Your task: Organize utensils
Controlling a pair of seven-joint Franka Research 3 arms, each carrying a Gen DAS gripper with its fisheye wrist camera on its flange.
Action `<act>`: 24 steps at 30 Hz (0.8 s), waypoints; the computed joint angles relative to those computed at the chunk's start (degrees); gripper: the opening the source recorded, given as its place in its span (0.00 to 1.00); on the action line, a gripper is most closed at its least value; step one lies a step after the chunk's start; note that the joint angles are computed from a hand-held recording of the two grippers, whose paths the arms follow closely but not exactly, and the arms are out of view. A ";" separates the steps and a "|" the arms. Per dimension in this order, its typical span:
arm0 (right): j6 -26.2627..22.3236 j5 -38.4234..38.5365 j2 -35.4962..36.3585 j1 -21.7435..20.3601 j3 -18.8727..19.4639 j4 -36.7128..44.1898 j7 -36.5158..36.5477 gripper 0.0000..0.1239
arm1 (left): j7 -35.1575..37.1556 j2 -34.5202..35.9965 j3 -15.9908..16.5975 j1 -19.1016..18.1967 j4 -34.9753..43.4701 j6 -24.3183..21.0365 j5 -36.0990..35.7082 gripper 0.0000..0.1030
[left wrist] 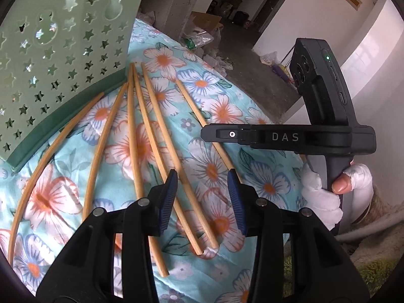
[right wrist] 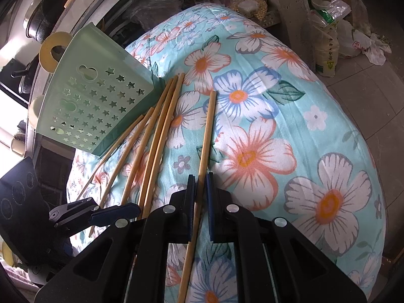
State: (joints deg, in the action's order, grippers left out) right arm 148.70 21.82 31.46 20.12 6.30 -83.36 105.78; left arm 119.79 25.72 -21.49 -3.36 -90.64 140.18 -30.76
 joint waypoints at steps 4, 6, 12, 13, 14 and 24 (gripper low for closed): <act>0.02 0.08 -0.04 0.01 0.00 -0.04 0.05 0.06 | -0.58 0.24 0.06 0.24 0.35 -0.05 -0.23 0.38; -0.01 0.02 -0.02 0.08 -0.06 0.00 0.16 0.06 | -0.40 0.79 -0.17 0.19 1.06 -0.35 -0.32 0.38; 0.05 0.05 -0.10 0.05 -0.04 -0.10 0.16 0.06 | -3.23 2.45 1.02 -2.04 3.70 -2.18 4.51 0.37; 0.05 0.05 -0.10 0.05 -0.04 -0.10 0.16 0.06 | -4.12 2.80 1.32 -2.46 4.26 -2.37 5.61 0.36; 0.16 -0.03 -0.15 0.10 -0.10 -0.20 0.19 0.06 | -5.18 3.13 1.74 -2.99 4.80 -2.46 6.97 0.34; 1.36 0.28 -1.10 0.06 -0.10 -1.66 0.92 0.06 | -11.34 4.43 1.76 -2.76 7.15 -5.39 11.71 0.06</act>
